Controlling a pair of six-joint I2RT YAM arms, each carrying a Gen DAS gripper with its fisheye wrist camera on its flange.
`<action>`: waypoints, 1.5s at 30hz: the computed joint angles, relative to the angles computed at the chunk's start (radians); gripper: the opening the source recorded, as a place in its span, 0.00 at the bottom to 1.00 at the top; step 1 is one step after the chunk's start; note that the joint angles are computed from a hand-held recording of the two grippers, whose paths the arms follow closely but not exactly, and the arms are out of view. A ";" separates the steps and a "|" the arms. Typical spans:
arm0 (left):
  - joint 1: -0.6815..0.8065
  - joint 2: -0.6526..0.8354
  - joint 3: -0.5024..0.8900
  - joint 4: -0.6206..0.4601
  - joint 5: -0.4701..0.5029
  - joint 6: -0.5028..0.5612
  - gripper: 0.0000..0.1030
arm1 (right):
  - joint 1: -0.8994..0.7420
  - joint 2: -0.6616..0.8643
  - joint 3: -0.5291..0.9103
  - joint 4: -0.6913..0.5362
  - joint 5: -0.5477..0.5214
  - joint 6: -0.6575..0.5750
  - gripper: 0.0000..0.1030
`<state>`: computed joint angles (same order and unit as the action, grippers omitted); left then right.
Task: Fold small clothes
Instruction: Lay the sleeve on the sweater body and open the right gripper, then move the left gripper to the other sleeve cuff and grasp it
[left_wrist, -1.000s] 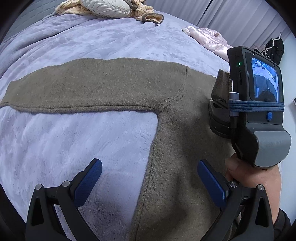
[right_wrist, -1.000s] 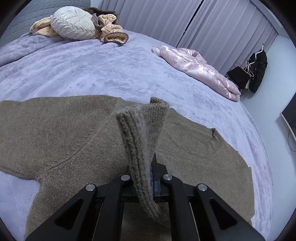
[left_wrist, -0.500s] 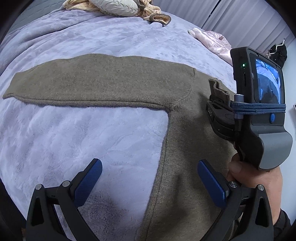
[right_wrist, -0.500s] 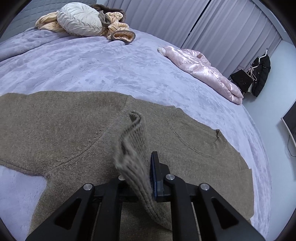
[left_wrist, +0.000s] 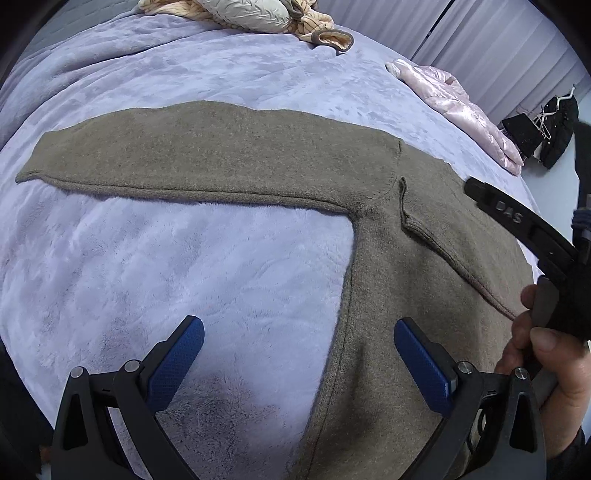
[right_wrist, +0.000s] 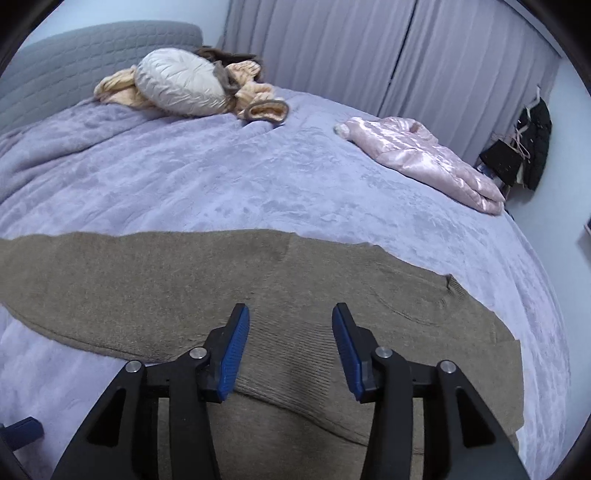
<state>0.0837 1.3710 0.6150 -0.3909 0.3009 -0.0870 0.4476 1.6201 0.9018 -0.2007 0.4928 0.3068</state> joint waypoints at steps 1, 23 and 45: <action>-0.003 0.004 0.002 0.000 0.000 -0.002 1.00 | -0.046 -0.034 -0.034 0.012 -0.026 0.019 0.57; -0.227 0.018 0.098 -0.036 -0.076 -0.110 1.00 | -0.180 0.005 -0.078 -0.032 -0.213 -0.004 0.60; -0.627 0.640 0.627 -0.001 -0.302 -0.202 1.00 | -1.207 -0.304 -0.450 0.205 -0.554 -0.628 0.69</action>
<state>-0.5430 2.0113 1.2424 -0.3919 -0.0013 -0.2892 -0.7597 1.3156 0.4517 0.0047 -0.0607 -0.3210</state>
